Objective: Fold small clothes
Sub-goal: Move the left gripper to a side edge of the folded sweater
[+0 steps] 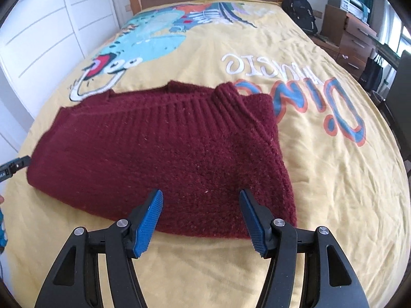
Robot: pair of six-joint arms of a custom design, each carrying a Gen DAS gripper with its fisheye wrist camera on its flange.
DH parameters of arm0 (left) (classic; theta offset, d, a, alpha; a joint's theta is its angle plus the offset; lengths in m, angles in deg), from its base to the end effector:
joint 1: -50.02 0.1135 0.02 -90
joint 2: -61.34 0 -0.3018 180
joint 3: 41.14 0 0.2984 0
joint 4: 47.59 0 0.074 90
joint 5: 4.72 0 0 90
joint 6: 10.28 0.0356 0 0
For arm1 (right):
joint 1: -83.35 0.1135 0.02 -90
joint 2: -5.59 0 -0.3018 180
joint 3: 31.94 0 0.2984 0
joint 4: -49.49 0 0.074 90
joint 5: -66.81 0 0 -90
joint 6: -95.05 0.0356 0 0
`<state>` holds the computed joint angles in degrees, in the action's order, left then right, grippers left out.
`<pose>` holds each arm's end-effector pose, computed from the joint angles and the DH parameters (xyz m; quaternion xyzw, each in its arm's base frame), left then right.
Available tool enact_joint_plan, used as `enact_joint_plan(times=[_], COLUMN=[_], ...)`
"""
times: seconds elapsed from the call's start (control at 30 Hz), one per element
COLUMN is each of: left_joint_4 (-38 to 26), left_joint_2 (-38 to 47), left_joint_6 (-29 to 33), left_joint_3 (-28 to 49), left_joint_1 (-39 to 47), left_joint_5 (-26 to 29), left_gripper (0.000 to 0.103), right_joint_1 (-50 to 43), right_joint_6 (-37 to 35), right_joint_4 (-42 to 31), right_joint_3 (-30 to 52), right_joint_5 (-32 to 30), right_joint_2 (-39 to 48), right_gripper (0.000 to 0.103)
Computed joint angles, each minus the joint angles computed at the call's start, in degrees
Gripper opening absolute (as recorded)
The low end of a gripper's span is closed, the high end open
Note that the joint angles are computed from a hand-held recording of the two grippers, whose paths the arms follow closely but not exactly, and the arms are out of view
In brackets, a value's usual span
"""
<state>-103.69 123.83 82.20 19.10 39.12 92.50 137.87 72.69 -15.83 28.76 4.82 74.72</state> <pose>0.2310 -0.0490 0.2764 0.1289 0.9517 -0.0804 0.2670 0.1513 0.1834 0.2505 0.1437 0.9503 0.0042 0.2760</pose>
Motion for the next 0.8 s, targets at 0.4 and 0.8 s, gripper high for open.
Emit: enact_joint_plan(times=[0.4,0.8], left_joint_4=[-6.75,-8.00], left_joint_2=[-2.98,3.75], left_joint_6=[2.71,3.73], left_joint_3=[-2.32,-3.62], left_joint_1=[12.42,18.67], left_joint_5=[10.29,20.72], left_gripper=[0.069,0.069], right_joint_1=[6.49,3.18], right_joint_6=[6.96,5.16], right_joint_4=[-1.25,4.03], right_joint_3=[-0.28,-3.25], right_joint_5=[0.47,-2.53], right_joint_2=[0.28,1.18], right_gripper=[0.064,0.064])
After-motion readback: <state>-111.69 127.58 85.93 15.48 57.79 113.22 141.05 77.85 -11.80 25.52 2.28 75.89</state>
